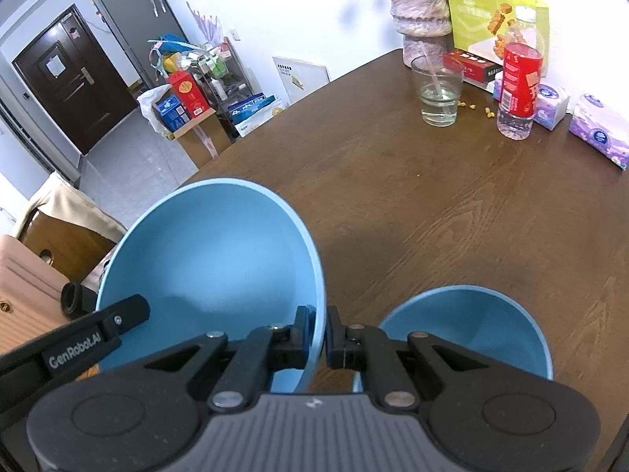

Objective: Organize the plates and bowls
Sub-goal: 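Lift the blue bowl with both tools and carry it toward the bowl stack, then lower the held bowl into the stacked blue bowls with both tools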

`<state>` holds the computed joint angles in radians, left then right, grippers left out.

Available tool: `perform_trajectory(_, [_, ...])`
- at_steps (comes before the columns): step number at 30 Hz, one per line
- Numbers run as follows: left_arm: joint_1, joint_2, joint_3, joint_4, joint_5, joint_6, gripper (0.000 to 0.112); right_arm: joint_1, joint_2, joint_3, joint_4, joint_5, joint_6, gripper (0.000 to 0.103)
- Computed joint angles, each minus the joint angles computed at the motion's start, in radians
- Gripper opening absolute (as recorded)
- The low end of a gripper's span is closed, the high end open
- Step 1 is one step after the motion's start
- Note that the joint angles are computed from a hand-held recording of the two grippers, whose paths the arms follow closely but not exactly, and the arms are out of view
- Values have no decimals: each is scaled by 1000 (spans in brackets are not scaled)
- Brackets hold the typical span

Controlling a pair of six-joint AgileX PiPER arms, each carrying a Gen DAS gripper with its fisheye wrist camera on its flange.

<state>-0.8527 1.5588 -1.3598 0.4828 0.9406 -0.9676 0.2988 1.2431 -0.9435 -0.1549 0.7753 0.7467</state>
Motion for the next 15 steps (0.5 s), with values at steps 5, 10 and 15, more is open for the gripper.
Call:
perform_trajectory(5, [-50, -19, 20, 24, 14, -55, 13, -19, -56, 34, 12, 11, -24, 8])
perform_trajectory(10, [-103, -34, 35, 49, 34, -110, 13, -27, -114, 65, 14, 36, -38, 7])
perform_trajectory(15, [-159, -35, 32, 75, 59, -163, 13, -42, -166, 88, 17, 60, -59, 7])
